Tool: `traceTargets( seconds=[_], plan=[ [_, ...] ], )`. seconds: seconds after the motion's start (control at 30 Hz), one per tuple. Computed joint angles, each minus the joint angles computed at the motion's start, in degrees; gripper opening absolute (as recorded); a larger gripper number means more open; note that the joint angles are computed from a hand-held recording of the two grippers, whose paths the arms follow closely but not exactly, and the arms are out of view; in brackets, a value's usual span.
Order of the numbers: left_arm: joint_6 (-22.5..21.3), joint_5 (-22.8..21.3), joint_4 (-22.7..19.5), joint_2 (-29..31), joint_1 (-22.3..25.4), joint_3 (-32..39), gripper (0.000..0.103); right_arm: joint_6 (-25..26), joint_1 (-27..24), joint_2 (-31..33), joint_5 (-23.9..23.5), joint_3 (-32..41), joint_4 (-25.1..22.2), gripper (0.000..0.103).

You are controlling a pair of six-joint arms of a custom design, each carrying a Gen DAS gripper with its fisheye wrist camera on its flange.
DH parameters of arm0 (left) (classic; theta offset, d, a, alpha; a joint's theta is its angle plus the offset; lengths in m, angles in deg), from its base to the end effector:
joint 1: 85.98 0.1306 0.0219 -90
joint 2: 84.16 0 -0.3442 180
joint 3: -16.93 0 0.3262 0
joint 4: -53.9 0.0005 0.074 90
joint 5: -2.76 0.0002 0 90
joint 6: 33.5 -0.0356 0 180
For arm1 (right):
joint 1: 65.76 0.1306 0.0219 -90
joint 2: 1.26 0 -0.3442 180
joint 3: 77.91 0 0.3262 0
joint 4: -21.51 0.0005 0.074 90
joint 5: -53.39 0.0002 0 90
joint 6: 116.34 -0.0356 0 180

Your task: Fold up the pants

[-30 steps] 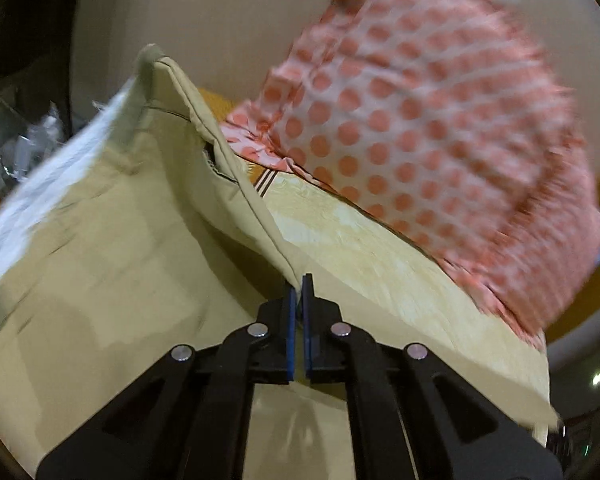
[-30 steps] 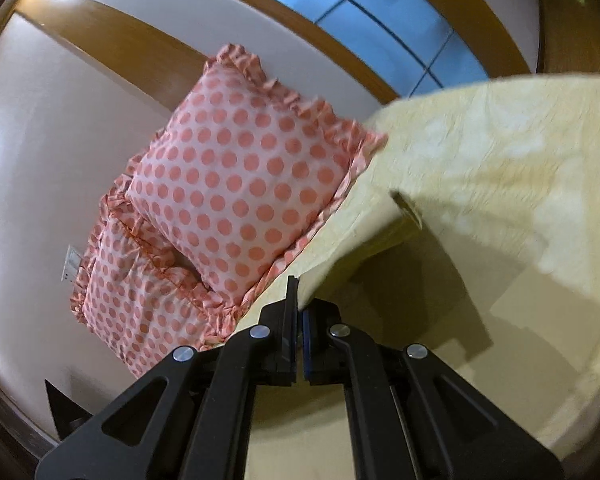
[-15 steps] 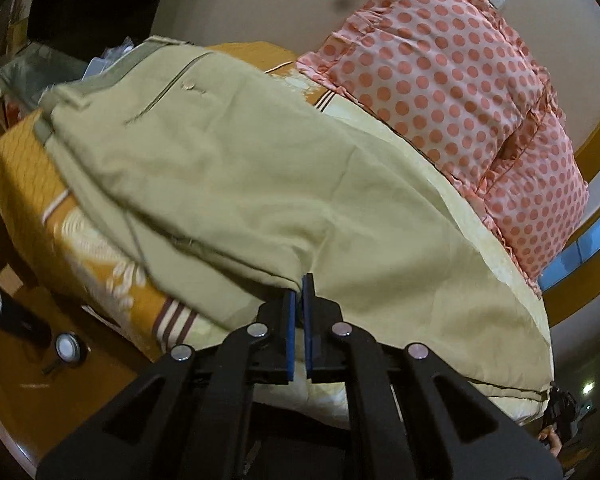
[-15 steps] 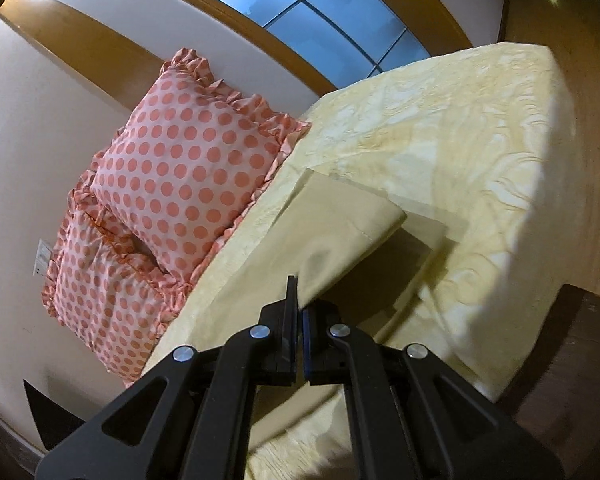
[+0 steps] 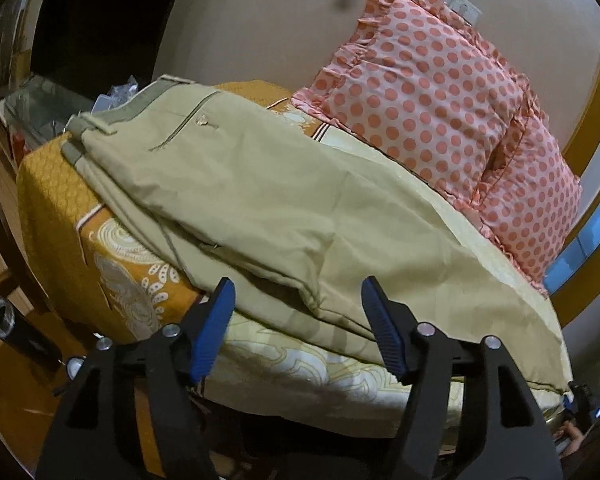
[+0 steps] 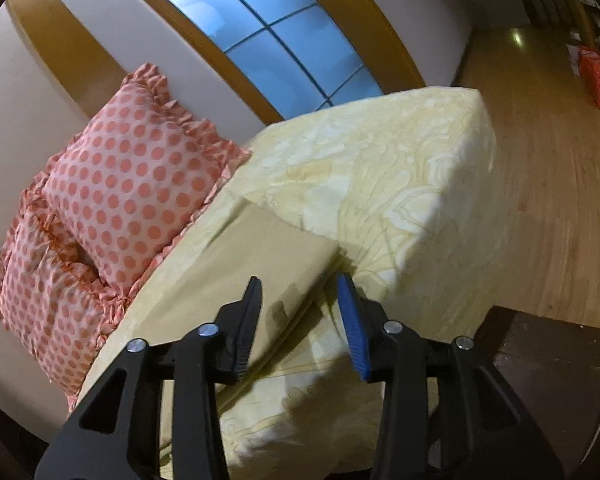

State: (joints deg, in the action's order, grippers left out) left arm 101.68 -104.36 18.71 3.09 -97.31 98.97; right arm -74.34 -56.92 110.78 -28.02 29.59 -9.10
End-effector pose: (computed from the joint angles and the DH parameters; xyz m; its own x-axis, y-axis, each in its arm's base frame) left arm 0.4063 -0.0712 0.3746 -0.4252 -0.6062 -0.6721 -0.4734 0.7819 -0.4057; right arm 0.5596 0.0811 0.3608 -0.4039 0.6808 -0.6110 0.4018 0.7321 0.5501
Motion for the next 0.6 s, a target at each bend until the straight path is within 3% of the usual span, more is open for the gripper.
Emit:
traceTargets(
  seconds=[0.1,0.17,0.23,0.27,0.37,0.5,0.6],
  plan=[
    [0.8,0.4,1.4,-0.8,0.3,-1.3,0.068,3.0,1.1,0.3,-1.4,-0.5,2.0,0.041],
    [1.3,0.6,1.8,-1.1,0.5,-1.8,0.070,4.5,1.5,0.9,-4.4,-0.3,2.8,0.028],
    [1.8,1.0,2.3,-1.2,0.7,-2.1,0.071,5.7,2.2,0.9,-3.3,-1.0,4.2,0.022],
    [1.8,1.2,2.6,-1.2,0.8,-2.3,0.071,5.8,2.1,0.9,-3.6,-1.3,4.7,0.009],
    [1.8,1.0,4.1,-1.9,1.1,-3.3,0.074,7.1,1.9,1.6,-4.3,-1.4,8.0,0.003],
    [1.7,-1.0,6.3,-3.8,1.4,-5.2,0.088,11.8,3.5,4.4,-7.5,6.5,8.9,0.003],
    [2.0,-1.3,8.1,-4.9,2.3,-6.3,0.095,16.8,6.8,10.0,-14.4,19.2,7.2,0.003]
  ],
)
